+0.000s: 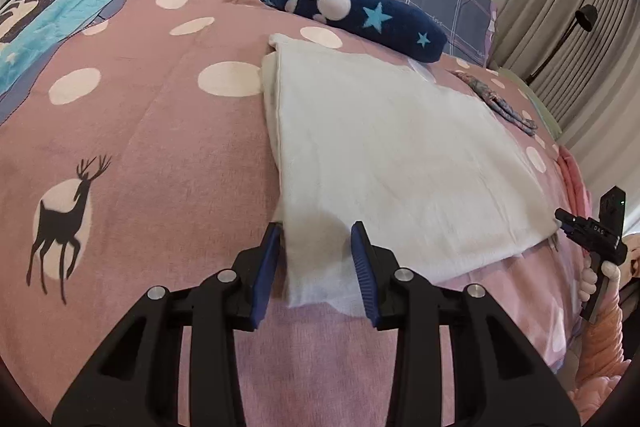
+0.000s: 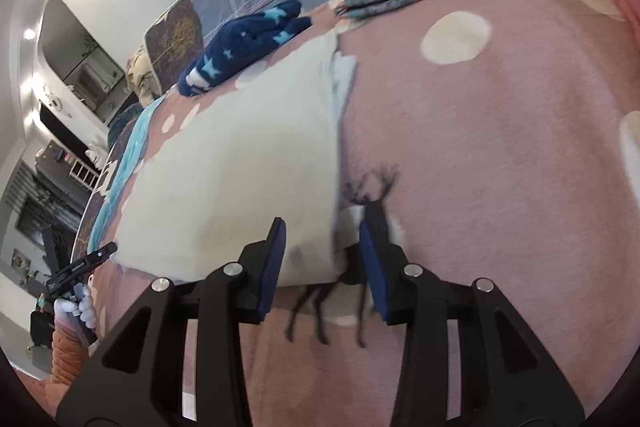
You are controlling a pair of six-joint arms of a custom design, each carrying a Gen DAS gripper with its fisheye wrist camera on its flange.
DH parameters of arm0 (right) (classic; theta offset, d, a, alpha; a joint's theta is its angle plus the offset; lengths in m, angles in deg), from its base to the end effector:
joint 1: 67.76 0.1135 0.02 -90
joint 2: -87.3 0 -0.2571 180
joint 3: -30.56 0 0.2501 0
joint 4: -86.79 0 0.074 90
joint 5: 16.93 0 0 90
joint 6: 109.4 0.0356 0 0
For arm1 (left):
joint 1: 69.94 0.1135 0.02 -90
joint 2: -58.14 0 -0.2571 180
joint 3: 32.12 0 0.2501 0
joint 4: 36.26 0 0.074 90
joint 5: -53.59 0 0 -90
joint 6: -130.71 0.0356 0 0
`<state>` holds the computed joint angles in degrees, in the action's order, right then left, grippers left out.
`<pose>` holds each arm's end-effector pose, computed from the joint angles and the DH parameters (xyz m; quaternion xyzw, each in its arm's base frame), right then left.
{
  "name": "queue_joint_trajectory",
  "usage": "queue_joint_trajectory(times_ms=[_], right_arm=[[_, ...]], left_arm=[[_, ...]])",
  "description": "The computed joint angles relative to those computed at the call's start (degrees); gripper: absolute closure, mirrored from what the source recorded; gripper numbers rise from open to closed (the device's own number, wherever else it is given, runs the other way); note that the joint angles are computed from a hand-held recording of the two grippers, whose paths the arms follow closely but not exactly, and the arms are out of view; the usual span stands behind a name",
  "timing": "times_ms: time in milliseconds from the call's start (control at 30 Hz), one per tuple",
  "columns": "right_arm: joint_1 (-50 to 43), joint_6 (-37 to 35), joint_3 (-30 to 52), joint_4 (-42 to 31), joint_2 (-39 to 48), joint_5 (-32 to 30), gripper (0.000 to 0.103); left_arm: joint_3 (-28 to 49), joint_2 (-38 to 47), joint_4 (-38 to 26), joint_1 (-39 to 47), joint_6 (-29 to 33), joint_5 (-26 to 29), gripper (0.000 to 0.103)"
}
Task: Fold small clothes
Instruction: 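Release the T-shirt edge and open both grippers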
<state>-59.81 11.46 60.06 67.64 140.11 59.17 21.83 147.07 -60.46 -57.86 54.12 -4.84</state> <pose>0.1715 0.0326 0.1461 0.1326 0.9000 0.2374 0.3406 0.2714 0.0390 0.1376 0.0830 0.9268 -0.1994 0.3073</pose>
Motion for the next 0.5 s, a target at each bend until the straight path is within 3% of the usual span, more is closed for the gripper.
queue_joint_trajectory(times_ms=[33,100,167,267,367,500], right_arm=[[1.2,0.76,0.39,0.04,0.33,1.94,0.102],[2.62,3.31,0.09,-2.73,-6.04,4.4,0.101],[4.27,2.95,1.0,-10.21,-14.37,6.79,0.101],[6.71,1.77,0.87,-16.43,-17.48,9.02,0.101],[8.45,4.31,-3.42,-14.59,-14.33,10.08,0.101],[8.28,6.6,-5.9,-14.53,-18.83,9.85,0.1]], left_arm=[[0.19,0.51,0.01,-0.33,-0.79,-0.36,0.099],[-0.98,-2.72,-0.12,0.44,-2.05,1.38,0.099],[-2.74,-7.98,-1.77,1.03,-0.52,2.32,0.099],[-3.85,-10.18,-4.08,0.04,3.31,0.24,0.099],[-5.75,-6.74,-1.3,-0.81,4.19,-3.62,0.099],[-6.59,-5.9,0.17,1.9,3.69,-0.39,0.097]])
